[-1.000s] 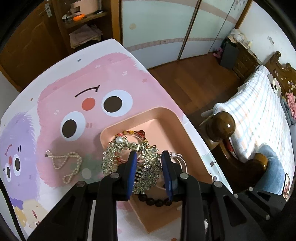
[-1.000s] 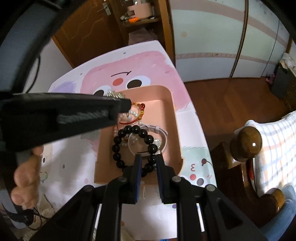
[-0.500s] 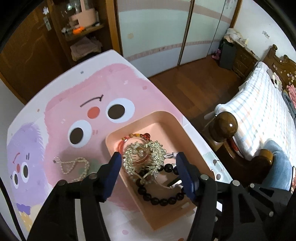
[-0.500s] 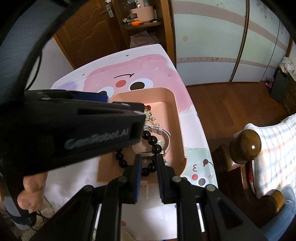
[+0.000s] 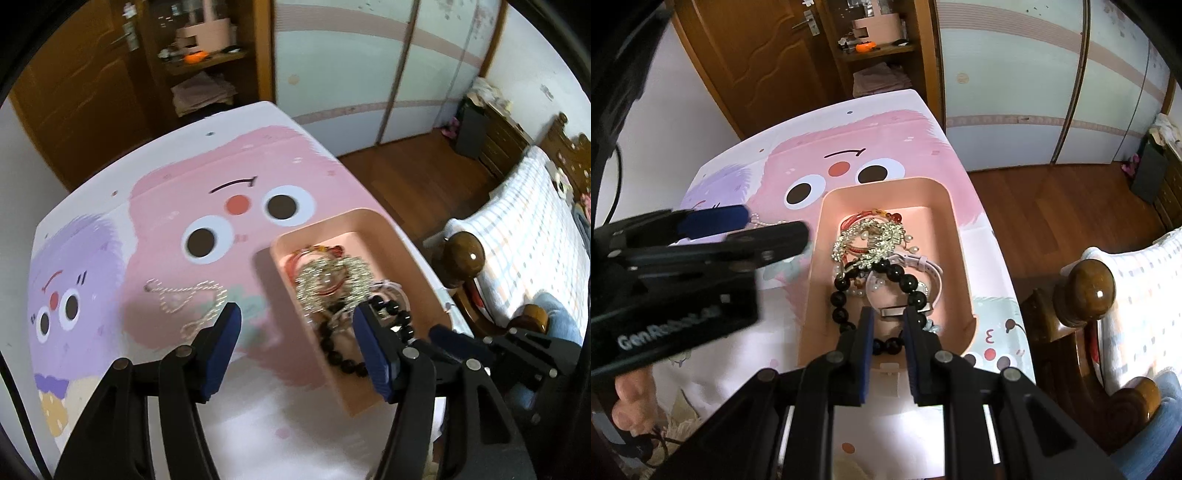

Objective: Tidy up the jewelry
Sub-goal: 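Open both tools over the tray and withdraw them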

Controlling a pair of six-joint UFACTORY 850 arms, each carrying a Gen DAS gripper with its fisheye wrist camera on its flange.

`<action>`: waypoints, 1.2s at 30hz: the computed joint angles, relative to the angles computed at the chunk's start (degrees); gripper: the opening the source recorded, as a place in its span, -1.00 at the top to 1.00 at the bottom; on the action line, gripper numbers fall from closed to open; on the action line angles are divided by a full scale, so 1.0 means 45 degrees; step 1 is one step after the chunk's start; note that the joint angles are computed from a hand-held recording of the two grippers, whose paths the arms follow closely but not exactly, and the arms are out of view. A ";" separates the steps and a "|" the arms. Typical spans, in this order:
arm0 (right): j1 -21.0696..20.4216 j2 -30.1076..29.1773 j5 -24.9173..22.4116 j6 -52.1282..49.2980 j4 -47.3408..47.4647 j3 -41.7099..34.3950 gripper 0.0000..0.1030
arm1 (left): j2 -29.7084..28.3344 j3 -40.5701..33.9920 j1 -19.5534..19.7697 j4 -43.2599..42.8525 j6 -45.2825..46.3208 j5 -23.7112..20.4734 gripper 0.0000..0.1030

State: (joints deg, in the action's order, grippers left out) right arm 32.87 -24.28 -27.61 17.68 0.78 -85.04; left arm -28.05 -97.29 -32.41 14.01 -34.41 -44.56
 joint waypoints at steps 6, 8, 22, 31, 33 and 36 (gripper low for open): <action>0.0097 -0.0138 -0.0111 0.0166 -0.0097 -0.0194 0.69 | 0.1102 0.1494 0.0307 0.0113 -0.0755 0.0417 -0.25; 0.0105 -0.0148 -0.0112 0.0108 -0.0058 -0.0222 0.69 | 0.1414 0.1944 0.0380 0.0209 -0.0973 0.0467 -0.25; 0.0566 -0.0286 0.0093 0.0400 -0.0570 -0.0625 0.69 | 0.3066 0.4436 0.1044 0.1633 -0.3214 0.0447 -0.26; 0.1013 -0.0911 -0.0177 -0.0420 -0.0198 -0.1532 0.69 | 0.3431 0.5117 0.1322 0.2111 -0.3880 0.0622 -0.26; 0.1129 -0.1059 -0.0210 -0.0798 0.0038 -0.1728 0.69 | 0.3424 0.5221 0.1409 0.2090 -0.3940 0.0597 -0.26; 0.1246 -0.1269 -0.0205 -0.1541 0.0606 -0.1970 0.69 | 0.3531 0.5482 0.1587 0.1942 -0.4012 0.0743 -0.26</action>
State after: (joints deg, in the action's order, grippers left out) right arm 38.48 -29.99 -28.53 10.74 3.51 -93.91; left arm -12.16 -72.62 -25.27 22.75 -52.47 -41.21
